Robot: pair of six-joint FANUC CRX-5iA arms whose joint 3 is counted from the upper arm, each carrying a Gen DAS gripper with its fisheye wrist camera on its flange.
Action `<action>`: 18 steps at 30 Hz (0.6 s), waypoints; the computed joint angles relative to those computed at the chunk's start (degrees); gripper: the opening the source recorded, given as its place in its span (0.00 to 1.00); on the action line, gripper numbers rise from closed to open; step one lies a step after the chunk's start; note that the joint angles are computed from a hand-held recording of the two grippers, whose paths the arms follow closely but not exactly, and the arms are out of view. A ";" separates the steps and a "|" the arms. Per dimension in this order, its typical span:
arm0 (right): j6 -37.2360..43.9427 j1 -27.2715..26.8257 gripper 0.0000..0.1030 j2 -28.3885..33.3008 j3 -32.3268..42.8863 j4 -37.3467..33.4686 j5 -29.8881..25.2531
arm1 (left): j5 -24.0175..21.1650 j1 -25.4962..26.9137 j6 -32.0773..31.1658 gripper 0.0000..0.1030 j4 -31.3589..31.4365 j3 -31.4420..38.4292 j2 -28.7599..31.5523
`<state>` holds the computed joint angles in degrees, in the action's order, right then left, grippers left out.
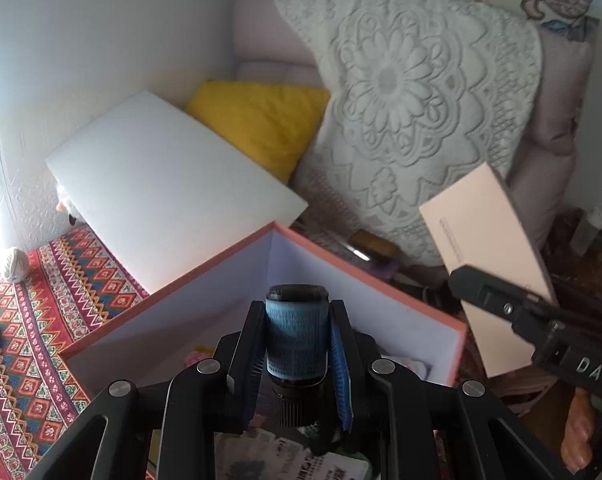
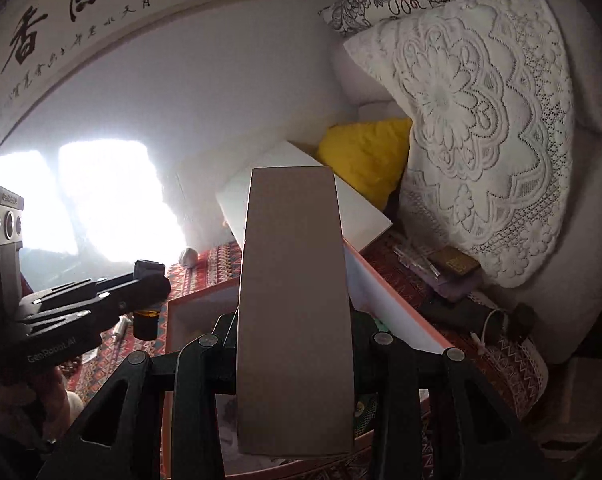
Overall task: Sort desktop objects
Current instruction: 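Carry bottle with left tool and beige box with right tool into pink box, release, then withdraw both tools from the pink box back toward the pile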
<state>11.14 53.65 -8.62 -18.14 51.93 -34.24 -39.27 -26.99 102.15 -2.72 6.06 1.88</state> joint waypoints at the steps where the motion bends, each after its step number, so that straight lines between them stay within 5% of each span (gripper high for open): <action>1: 1.17 -0.74 0.38 0.95 0.73 -0.95 0.61 | -0.57 -0.31 1.41 0.41 -1.86 0.62 0.26; 3: 3.63 -1.46 0.48 3.09 2.56 -2.74 0.37 | -1.31 -1.69 7.65 0.89 -8.61 1.77 0.13; 4: 4.33 -1.33 0.61 4.16 3.58 -3.39 -0.80 | -0.90 -2.51 11.82 0.93 -12.61 1.60 -0.72; 5: 5.01 -1.22 0.85 5.25 4.61 -4.03 -1.97 | -0.65 -3.04 15.05 0.93 -15.54 1.31 -1.52; 6: 3.89 -1.12 0.90 5.65 4.51 -3.10 -2.15 | -1.05 -2.78 15.89 0.93 -15.47 0.87 -2.08; 12: 3.16 0.99 0.90 4.35 2.85 -2.37 -0.81 | -2.26 -0.30 18.47 0.93 -12.40 -4.71 -7.25; 18: 2.09 5.31 0.90 2.77 2.58 -1.51 -4.40 | -5.34 -0.52 23.36 0.93 -15.78 -9.84 -14.46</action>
